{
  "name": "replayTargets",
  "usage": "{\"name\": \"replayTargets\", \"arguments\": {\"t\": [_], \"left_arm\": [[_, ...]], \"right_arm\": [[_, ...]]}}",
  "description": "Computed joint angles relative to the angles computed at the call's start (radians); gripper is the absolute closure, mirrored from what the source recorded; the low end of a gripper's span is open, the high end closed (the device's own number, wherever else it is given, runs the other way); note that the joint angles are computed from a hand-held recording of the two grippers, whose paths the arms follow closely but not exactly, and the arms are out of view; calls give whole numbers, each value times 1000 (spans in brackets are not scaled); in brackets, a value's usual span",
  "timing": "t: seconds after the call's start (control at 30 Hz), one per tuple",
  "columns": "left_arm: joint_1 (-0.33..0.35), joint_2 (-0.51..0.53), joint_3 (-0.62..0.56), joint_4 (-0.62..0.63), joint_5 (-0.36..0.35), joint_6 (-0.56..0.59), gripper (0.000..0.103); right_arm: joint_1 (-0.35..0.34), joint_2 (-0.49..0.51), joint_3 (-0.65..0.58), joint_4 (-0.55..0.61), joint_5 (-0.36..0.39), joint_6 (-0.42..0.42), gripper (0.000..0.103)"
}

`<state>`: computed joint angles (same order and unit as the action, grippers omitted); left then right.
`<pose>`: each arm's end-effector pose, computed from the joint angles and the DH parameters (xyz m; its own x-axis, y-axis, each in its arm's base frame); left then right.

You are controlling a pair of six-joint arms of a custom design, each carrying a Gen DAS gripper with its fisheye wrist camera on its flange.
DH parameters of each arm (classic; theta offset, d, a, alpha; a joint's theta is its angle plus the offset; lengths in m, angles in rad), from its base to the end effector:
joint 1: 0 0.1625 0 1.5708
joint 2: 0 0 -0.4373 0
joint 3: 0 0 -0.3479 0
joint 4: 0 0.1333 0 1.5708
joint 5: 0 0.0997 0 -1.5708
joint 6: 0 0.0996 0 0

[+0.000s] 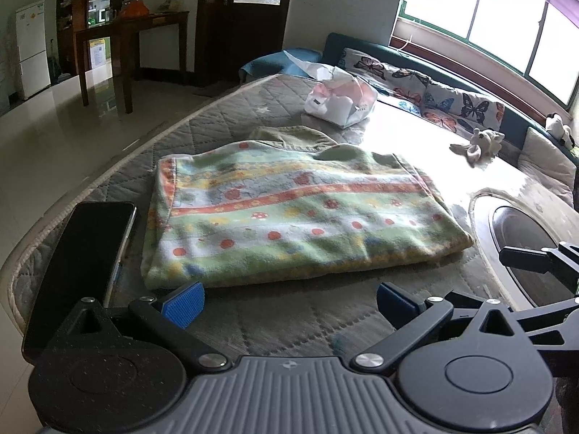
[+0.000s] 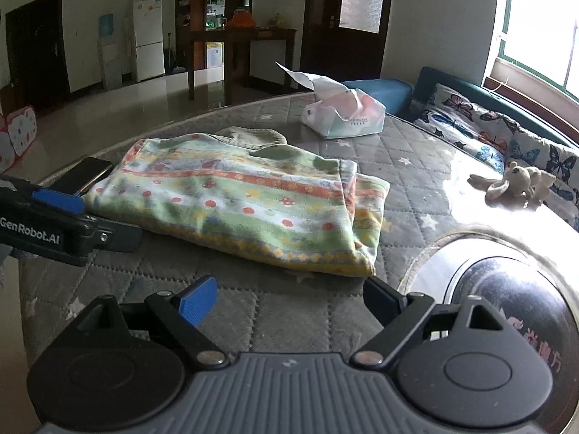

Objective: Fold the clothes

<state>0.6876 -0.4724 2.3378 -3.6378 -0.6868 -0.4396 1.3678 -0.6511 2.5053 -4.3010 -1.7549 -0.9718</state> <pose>-0.1746 -0.4156 -0.0133 -0.7947 0.0898 -0.6004 0.4629 0.7294 -0.5036 0.0342 -0.4048 0.1074 -0.6335 -0.3285 0.7005 -0.6991 0.6310 -0.3363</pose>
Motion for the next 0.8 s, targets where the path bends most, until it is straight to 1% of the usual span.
{"name": "replayTargets", "arguments": {"t": [0.2,0.47,0.8], "left_arm": [[-5,8,4,4,2,-3,0],[-16,17,12,4,11,-10,0],[-23,20,12,24,5,-29,0]], "right_arm": [[-15,31,19,-53,13,-1,13],[-28,53,29,-81,22,22,12],[-36,90,30,-133,32,32,12]]}}
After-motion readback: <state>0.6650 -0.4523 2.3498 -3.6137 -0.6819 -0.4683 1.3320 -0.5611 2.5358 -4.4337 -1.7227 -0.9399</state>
